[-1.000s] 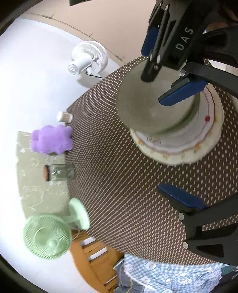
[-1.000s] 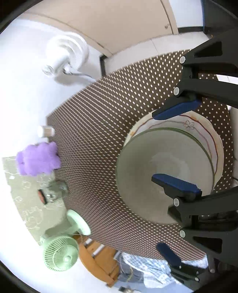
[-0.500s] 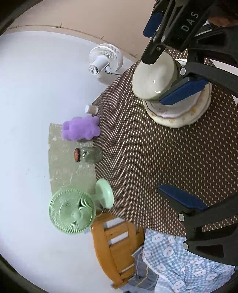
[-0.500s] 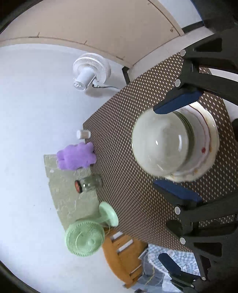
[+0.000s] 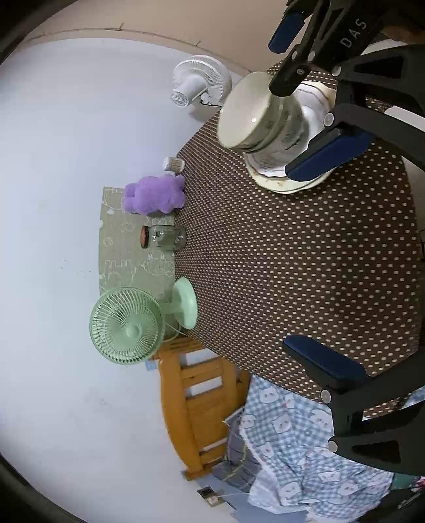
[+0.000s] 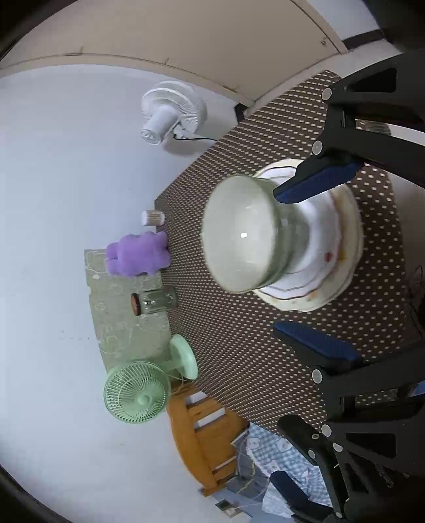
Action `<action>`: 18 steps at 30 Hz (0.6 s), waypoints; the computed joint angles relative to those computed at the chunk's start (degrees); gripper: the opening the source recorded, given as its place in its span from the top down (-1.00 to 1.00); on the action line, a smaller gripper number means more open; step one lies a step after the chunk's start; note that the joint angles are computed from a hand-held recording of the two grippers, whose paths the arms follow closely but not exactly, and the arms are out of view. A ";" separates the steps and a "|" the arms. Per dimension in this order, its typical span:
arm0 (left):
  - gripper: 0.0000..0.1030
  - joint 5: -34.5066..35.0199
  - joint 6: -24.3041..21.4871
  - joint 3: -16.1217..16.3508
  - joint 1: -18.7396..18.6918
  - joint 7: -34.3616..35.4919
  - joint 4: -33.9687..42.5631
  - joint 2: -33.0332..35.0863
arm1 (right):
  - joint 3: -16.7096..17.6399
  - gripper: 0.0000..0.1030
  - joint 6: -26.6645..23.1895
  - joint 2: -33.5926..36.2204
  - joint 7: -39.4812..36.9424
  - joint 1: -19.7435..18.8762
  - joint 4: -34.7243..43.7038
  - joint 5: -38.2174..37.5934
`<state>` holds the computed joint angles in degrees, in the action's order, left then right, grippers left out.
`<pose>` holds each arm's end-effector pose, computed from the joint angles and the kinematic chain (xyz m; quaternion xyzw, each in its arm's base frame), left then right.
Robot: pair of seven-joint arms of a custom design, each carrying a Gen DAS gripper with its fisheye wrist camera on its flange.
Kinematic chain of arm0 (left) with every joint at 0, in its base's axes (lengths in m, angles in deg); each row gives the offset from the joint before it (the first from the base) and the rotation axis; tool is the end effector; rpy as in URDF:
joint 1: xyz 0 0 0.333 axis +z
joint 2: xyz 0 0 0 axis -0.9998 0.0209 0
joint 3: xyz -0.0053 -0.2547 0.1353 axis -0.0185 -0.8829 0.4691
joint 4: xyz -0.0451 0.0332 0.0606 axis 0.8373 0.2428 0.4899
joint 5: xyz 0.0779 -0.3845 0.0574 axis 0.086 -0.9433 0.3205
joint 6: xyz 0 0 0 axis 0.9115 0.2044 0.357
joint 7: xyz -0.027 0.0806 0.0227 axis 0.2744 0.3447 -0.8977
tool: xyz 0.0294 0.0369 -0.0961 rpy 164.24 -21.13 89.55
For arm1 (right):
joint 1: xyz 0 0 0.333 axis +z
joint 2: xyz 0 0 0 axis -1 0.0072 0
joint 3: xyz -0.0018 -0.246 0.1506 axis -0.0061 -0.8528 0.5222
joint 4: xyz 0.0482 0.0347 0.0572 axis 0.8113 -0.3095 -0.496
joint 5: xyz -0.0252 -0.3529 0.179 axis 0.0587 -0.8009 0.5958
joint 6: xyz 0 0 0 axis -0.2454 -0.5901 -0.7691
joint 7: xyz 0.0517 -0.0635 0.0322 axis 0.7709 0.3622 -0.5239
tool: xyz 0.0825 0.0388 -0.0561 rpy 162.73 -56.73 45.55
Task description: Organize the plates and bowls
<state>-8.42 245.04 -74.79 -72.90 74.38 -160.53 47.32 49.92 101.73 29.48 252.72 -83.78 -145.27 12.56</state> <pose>0.4453 -0.1780 0.4034 -0.5515 0.7015 -0.3512 0.2838 0.3921 0.1785 0.4234 -0.5237 0.7397 -0.3126 0.2846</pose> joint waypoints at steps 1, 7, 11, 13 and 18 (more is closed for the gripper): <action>-0.87 0.02 0.47 1.17 -1.32 -0.12 -0.64 -0.14 | 0.14 -0.50 0.36 -0.90 0.56 0.05 -0.91 -0.21; -0.88 -1.28 1.45 6.08 -7.65 0.86 -3.33 -2.13 | 1.15 -0.50 0.82 -4.89 1.12 0.32 -4.29 0.10; -0.88 -2.67 2.00 6.25 -8.60 1.45 -3.98 -2.62 | 2.04 -0.50 0.93 -6.36 1.49 0.09 -5.47 0.39; -0.88 -3.30 2.27 6.01 -8.72 2.07 -4.19 -2.91 | 2.29 -0.50 0.83 -6.65 1.57 -0.08 -5.66 0.78; -0.91 -5.38 3.15 5.16 -9.06 3.45 -4.76 -3.68 | 2.83 -0.50 0.37 -8.22 1.84 -0.35 -6.51 1.28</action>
<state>-13.81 248.19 -69.63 -81.96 77.83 -165.29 43.65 52.75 102.10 21.26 254.56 -84.12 -151.78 13.84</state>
